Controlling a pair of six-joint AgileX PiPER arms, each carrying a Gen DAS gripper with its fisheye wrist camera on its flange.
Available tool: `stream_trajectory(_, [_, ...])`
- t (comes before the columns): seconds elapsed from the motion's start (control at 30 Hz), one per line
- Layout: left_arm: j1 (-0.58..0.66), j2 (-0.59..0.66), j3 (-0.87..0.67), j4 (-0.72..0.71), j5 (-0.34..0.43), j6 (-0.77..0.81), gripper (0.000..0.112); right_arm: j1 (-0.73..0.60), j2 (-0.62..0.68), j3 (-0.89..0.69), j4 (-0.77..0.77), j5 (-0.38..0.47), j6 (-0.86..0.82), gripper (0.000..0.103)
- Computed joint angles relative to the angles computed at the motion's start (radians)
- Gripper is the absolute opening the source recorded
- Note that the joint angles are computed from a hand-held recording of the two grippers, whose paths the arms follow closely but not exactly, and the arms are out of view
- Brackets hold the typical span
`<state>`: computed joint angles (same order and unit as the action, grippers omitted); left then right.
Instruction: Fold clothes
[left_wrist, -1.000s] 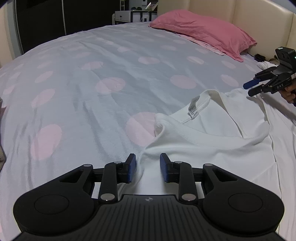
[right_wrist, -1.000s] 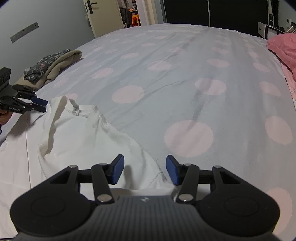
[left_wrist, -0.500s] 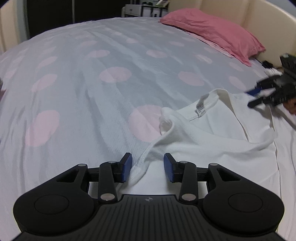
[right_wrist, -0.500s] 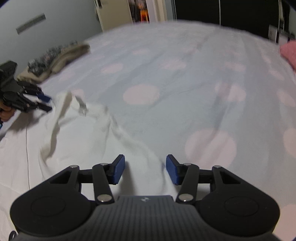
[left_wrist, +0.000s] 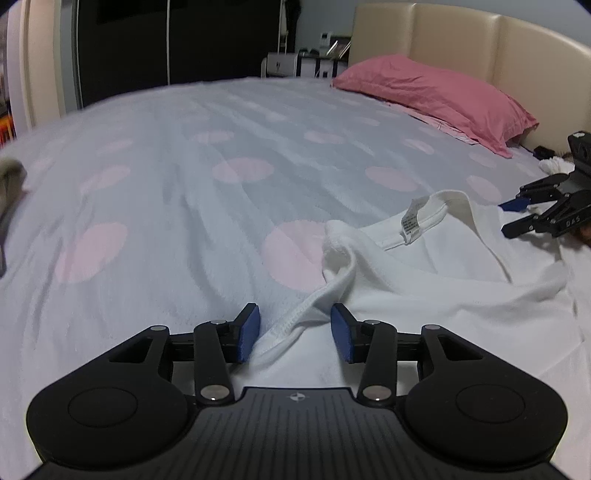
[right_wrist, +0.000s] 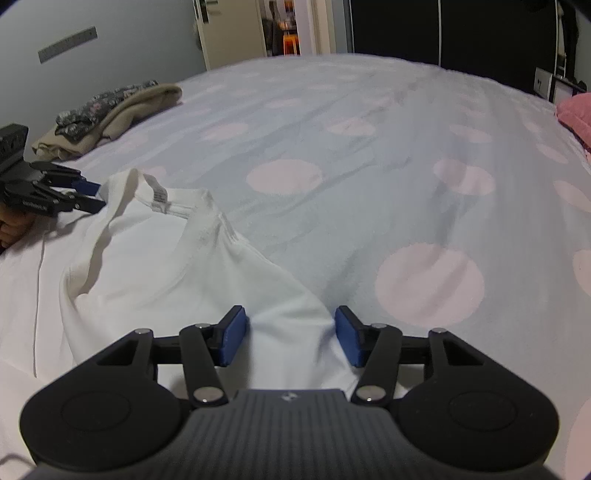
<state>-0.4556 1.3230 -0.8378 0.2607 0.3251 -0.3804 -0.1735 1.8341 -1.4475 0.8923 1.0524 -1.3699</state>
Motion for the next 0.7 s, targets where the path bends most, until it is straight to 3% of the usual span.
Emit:
stream_trajectory(0.13, [0.006,-0.026,0.067,0.068,-0.092,-0.078,0.041,-0.045,-0.02,0.117,0.158,-0.032,-0.185,0.06])
stream_trajectory(0.2, [-0.01,-0.023,0.068,0.166,-0.093,-0.175,0.041,-0.047,-0.034,0.151,0.191,-0.049,-0.231,0.06])
stream_trajectory(0.3, [-0.017,-0.022,0.066,0.202,-0.087,-0.209,0.041,-0.043,-0.04,0.164,0.204,-0.064,-0.255,0.06])
stream_trajectory(0.7, [-0.013,-0.023,0.08,0.218,-0.109,-0.229,0.041,-0.052,-0.039,0.173,0.222,-0.059,-0.274,0.06])
